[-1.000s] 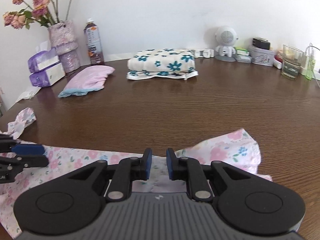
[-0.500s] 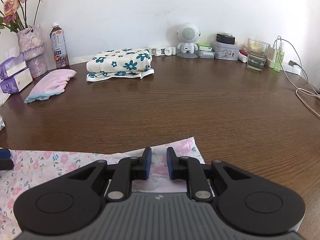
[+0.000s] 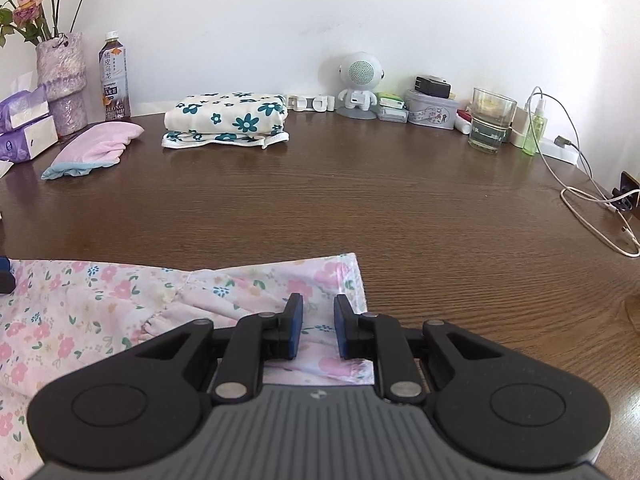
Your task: Fold clothes
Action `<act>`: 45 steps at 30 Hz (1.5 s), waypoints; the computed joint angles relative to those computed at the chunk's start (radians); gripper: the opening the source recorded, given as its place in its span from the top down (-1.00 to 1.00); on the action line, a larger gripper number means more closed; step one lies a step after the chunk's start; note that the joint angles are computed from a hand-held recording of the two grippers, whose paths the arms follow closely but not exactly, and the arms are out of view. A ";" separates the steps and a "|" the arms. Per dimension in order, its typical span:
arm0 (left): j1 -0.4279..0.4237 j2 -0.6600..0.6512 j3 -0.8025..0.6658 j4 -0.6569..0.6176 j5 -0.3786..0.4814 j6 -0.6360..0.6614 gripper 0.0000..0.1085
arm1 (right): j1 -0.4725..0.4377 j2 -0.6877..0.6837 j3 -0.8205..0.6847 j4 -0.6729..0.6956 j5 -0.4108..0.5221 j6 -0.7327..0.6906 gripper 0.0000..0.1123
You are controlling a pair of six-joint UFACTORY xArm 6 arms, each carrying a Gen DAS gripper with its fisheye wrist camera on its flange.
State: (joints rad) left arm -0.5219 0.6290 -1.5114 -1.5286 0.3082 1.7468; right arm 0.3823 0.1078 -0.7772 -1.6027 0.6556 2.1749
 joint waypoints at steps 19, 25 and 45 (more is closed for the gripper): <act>0.024 -0.008 0.010 -0.056 0.008 0.040 0.55 | -0.008 -0.017 0.027 -0.049 -0.006 0.069 0.61; 0.034 -0.010 0.013 -0.061 0.015 0.017 0.54 | -0.012 -0.018 0.028 -0.057 -0.012 0.079 0.60; 0.088 -0.096 0.078 -0.275 0.062 0.186 0.29 | -0.019 -0.026 0.038 -0.071 -0.021 0.111 0.53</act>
State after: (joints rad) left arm -0.4342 0.5328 -1.4336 -1.8041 0.3704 1.9327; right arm 0.3630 0.0822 -0.7390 -1.6739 0.6347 2.2863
